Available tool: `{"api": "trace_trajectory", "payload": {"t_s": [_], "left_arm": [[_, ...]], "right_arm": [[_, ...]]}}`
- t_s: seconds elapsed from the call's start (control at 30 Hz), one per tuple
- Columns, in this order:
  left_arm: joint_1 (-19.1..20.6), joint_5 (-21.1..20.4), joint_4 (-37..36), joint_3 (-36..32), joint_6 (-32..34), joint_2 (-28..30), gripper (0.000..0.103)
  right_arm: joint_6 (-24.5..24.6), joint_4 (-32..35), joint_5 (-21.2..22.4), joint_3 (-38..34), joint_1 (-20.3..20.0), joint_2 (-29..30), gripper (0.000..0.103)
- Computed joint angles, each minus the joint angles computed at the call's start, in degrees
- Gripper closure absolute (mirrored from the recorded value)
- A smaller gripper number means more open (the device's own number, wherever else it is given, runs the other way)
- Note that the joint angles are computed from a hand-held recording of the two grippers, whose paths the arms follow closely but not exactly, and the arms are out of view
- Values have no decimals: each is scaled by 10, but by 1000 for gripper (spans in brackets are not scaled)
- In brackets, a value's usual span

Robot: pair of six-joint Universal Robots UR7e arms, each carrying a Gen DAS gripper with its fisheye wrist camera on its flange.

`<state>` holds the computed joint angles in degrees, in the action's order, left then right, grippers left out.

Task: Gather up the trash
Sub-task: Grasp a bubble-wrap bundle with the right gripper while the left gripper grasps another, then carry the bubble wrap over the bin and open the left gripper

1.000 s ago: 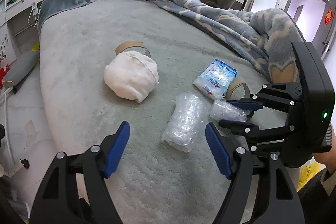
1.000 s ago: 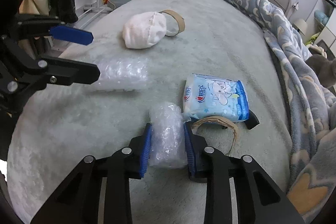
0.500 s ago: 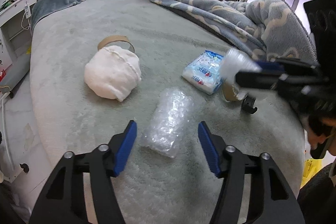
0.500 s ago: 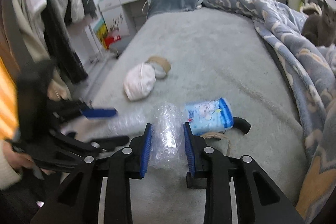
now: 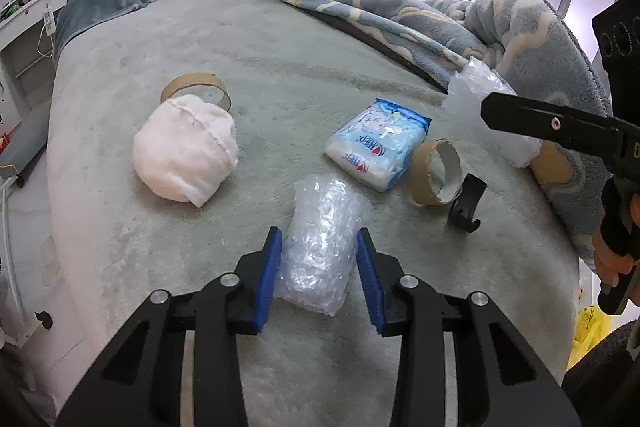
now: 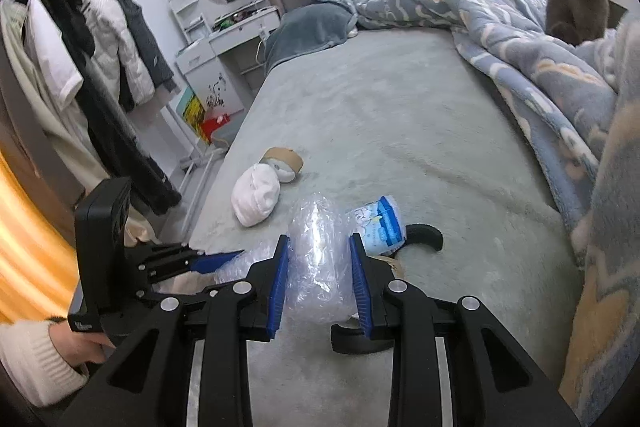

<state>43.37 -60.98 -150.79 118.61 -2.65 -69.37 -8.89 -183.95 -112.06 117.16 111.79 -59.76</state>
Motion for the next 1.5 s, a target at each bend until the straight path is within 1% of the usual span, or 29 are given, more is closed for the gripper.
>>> {"api": "trace_trajectory", "payload": {"t_s": [0.13, 0.4, 0.5, 0.53, 0.63, 0.73, 0.83, 0.9, 1.1, 1.23, 1.33, 1.5], "left_arm": [[-12, 1, 9, 9, -12, -18, 63], [-27, -2, 34, 47, -61, -84, 63], [-26, -20, 35, 64, -78, -113, 63], [-27, -19, 37, 70, -83, -121, 63], [-34, 4, 52, 88, -95, -149, 63], [-39, 33, 74, 106, -110, -183, 63], [-35, 46, 98, 116, -127, -213, 63], [-33, 56, 118, 123, -142, -237, 63], [-28, 72, 163, 137, -173, -286, 63], [-20, 87, 193, 142, -184, -309, 63], [-3, 90, 217, 143, -192, -324, 63], [41, 85, 249, 140, -218, -347, 63]], "right_arm": [[10, -11, -11, 2, 12, 0, 73], [41, -11, -40, 2, 44, 18, 73], [57, -8, -54, 3, 57, 27, 73], [64, -3, -60, 2, 61, 29, 73], [92, 1, -73, 7, 74, 34, 73], [123, -10, -79, 16, 89, 42, 73], [143, -18, -82, 17, 106, 56, 73], [150, -21, -76, 13, 117, 68, 73], [161, 4, -79, -17, 152, 111, 73], [166, 24, -79, -35, 166, 131, 73], [170, 33, -76, -46, 173, 143, 73], [169, 48, -64, -70, 184, 170, 73]]}}
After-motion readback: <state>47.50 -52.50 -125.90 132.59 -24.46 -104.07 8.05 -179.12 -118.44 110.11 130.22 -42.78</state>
